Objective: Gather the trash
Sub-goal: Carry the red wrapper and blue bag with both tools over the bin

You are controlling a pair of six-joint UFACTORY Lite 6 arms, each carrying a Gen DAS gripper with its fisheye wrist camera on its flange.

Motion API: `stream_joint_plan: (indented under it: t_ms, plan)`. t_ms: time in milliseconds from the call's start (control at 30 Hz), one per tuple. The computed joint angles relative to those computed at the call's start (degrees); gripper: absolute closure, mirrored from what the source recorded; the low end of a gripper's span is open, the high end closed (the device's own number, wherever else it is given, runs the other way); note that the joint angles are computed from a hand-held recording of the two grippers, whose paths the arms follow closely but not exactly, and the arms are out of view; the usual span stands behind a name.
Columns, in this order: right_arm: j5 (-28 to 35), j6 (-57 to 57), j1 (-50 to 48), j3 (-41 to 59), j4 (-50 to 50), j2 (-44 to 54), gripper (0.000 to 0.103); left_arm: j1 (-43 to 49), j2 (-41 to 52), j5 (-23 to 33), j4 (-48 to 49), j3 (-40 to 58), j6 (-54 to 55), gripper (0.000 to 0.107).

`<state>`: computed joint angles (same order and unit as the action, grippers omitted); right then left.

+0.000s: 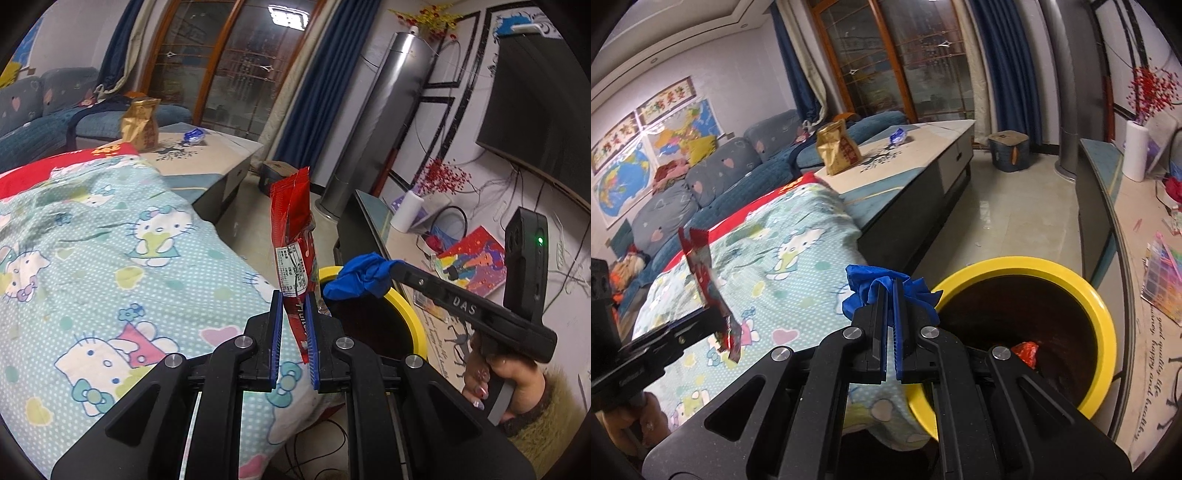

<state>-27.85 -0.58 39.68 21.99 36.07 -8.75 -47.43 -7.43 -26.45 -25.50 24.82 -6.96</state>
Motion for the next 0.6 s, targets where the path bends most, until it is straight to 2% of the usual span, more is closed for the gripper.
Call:
stream_joint_plan:
  t_ms: [600]
  plan:
    - [1.8,13.2,-15.8,-10.3,-15.6,-9.1,0.102,-8.3,12.1,-0.2,-5.0,10.4,5.8,0.095]
